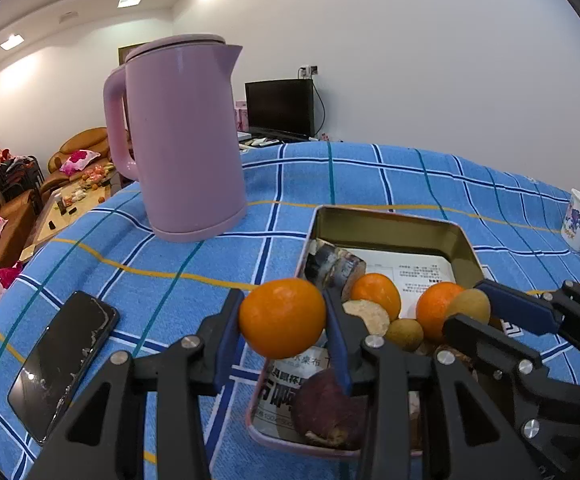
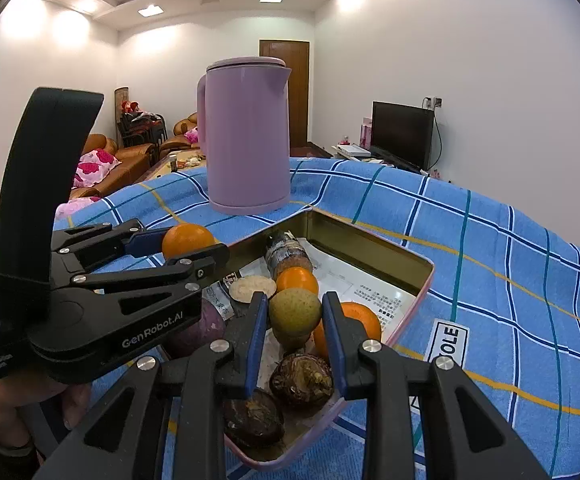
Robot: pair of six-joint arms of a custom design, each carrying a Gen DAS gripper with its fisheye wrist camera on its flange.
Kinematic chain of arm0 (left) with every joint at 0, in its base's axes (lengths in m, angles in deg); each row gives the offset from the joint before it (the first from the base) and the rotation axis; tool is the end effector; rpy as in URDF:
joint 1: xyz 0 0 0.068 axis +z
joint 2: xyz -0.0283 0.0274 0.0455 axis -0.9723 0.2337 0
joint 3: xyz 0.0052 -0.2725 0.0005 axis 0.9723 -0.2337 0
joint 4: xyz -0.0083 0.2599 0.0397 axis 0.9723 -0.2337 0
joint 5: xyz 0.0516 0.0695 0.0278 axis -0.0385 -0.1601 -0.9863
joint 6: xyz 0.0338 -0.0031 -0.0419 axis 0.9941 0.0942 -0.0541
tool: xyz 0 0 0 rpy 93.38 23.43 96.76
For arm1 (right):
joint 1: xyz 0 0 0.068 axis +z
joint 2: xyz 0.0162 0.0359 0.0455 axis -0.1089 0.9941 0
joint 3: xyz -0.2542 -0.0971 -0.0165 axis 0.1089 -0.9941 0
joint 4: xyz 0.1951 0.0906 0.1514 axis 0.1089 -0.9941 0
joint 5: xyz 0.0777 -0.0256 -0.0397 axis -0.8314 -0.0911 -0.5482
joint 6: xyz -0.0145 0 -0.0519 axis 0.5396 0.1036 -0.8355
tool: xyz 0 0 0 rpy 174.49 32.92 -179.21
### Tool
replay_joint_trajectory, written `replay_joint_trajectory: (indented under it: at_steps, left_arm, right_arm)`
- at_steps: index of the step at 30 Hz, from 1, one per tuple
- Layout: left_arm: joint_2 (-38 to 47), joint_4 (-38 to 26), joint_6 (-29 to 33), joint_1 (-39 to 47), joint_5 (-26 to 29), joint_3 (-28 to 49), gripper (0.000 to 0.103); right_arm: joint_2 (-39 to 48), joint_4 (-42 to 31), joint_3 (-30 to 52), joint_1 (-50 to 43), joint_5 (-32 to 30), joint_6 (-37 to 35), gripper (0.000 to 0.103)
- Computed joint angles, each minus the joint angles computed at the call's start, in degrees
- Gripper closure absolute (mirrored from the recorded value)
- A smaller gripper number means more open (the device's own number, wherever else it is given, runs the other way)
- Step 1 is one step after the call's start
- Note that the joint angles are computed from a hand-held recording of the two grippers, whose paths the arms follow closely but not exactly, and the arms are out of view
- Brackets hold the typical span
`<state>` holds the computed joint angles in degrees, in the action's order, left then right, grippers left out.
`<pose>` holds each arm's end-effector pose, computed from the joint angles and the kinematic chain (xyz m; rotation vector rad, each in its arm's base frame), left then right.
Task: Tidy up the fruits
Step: 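Lower the orange with left tool while right tool lowers the small fruit into the tin, opening both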
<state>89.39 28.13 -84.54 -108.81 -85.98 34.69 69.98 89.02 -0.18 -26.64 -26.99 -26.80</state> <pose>0.2438 -0.1432 0.1318 0.2943 2.1574 -0.1203 0.2018 -0.0563 0.1504 -0.3068 2.1160 0.1439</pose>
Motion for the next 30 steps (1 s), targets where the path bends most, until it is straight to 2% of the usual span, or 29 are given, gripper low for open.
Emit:
replay_joint_trajectory:
  at_steps: [6,11,17,20,23,28,30]
  left_arm:
    - [-0.3,0.4,1.1,-1.3,-1.4,-0.3,0.062]
    - [1.2,-1.9,2.1,-2.1,-1.7,1.7,0.062]
    - [1.4,-0.9,1.9,-2.3,-2.2,1.5,0.060]
    - [1.3,0.2,1.9,-2.5,-2.5,0.9,0.058]
    - [0.6,1.3,1.6,-2.6,-3.1,-0.1,0.046]
    - [-0.2,2.2,1.4,-2.4,-3.1,-1.0,0.042]
    - [-0.4,2.4,1.2,-2.4,-3.6,-1.2,0.037]
  right_arm:
    - [0.8,-0.2,0.5,0.7,0.6,-0.4,0.073]
    - [1.9,-1.0,1.3,0.1,0.2,-0.1,0.073]
    - [2.5,-1.5,1.8,0.5,0.3,-0.2,0.073]
    - [2.6,-1.2,1.8,0.7,0.6,0.1,0.073]
    - [2.5,-1.1,1.7,0.7,0.6,0.1,0.073]
    - [2.5,-1.4,1.8,0.3,-0.4,0.1,0.072]
    - [2.4,-1.5,1.8,0.0,-0.7,0.1,0.071]
